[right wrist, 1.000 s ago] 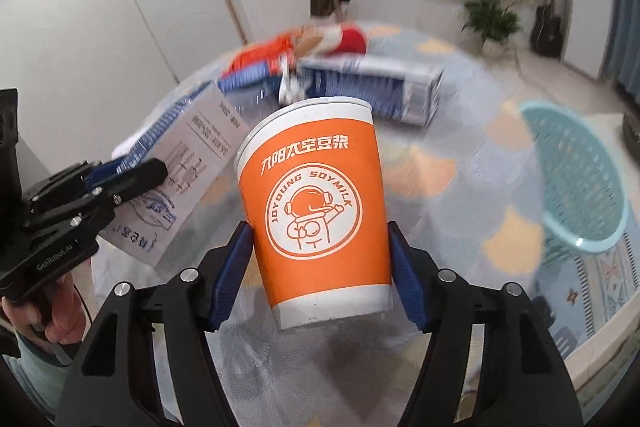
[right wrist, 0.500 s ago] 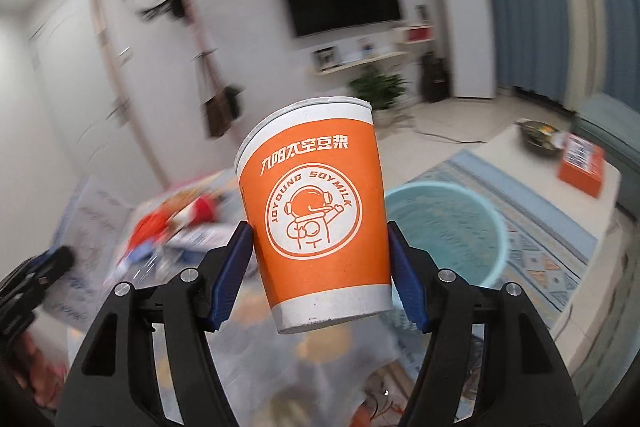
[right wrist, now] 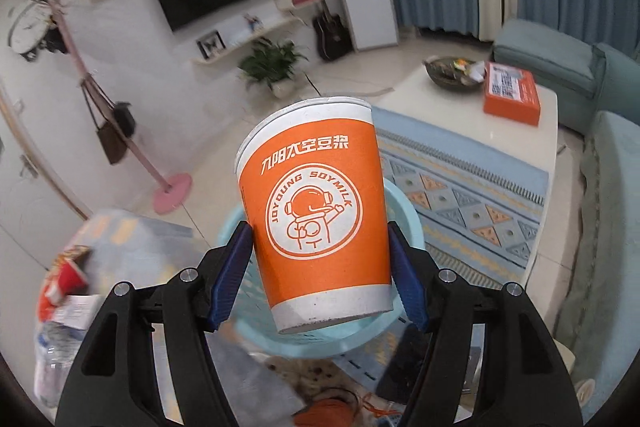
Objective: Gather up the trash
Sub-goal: 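Carry both items over the blue basket and open both tools, then move both open tools back toward the table items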
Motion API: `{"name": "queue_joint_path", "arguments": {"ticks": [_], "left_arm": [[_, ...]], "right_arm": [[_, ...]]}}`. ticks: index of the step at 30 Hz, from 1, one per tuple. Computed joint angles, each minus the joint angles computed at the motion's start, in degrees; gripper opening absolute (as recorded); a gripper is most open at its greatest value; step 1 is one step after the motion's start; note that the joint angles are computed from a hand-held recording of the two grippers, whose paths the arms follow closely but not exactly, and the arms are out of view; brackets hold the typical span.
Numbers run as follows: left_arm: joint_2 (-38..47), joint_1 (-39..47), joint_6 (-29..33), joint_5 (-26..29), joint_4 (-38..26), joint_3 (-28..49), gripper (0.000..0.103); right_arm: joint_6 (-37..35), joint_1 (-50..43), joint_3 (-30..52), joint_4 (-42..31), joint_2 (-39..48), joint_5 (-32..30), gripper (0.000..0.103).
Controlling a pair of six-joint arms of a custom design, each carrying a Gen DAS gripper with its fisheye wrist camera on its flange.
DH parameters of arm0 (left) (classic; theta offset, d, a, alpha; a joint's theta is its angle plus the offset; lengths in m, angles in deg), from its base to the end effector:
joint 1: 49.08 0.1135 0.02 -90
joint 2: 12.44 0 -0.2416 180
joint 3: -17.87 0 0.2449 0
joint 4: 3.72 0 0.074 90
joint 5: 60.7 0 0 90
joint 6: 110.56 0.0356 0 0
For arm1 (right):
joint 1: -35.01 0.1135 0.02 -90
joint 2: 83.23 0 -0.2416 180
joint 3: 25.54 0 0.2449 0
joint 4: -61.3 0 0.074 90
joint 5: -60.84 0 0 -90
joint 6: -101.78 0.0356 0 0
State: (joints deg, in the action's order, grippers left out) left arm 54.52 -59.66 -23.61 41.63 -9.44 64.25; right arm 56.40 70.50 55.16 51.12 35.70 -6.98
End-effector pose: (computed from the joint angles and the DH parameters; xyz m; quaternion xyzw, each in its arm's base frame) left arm 0.2466 -0.0538 0.2015 0.1120 0.8390 -0.1528 0.5101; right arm 0.3337 0.2214 0.0934 0.1411 0.9091 0.0866 0.3824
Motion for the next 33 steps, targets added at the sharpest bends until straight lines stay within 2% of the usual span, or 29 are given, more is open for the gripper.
{"name": "queue_joint_path", "arguments": {"ticks": [4, 8, 13, 17, 18, 19, 20, 21, 28, 33], "left_arm": [[17.18, -3.33, -1.47, -1.05, 4.52, 8.25, 0.031], [32.66, -4.48, -2.64, -1.37, 5.42, 16.97, 0.031], [42.51, -4.94, -3.06, -1.17, 5.72, 22.62, 0.031], [47.97, -5.91, -2.59, -2.72, 4.33, 27.26, 0.032], [49.10, -6.20, -2.62, -2.85, 3.34, 28.75, 0.036], [49.62, -6.00, -2.45, -1.93, 2.34, 29.48, 0.043], [50.23, -5.90, -2.61, -1.54, 1.89, 29.95, 0.060], [49.92, -5.82, -2.82, -1.98, 2.41, 29.27, 0.064], [45.94, -3.68, -1.57, -0.39, 3.94, 23.60, 0.064], [36.36, -0.71, -1.31, 2.29, 6.20, 15.24, 0.064]], "right_arm": [[1.05, -2.70, 3.50, -0.34, 6.29, -4.60, 0.064], [0.56, -3.68, 8.77, -3.95, 11.96, -6.54, 0.065], [0.16, -3.77, 11.31, -6.43, 15.22, -7.54, 0.065], [1.00, -4.36, 7.75, -4.45, 13.74, -8.65, 0.065], [1.16, -4.51, 6.57, -3.70, 13.15, -8.99, 0.065], [1.33, -4.57, 5.16, -2.91, 12.33, -9.32, 0.065], [1.45, -4.57, 4.13, -2.68, 11.43, -9.44, 0.065], [1.43, -4.62, 3.14, -2.17, 10.83, -9.47, 0.065], [1.88, -2.19, -0.73, -1.62, 5.74, -8.65, 0.065], [1.17, 1.68, -1.79, -2.59, 0.46, -6.18, 0.065]]}}
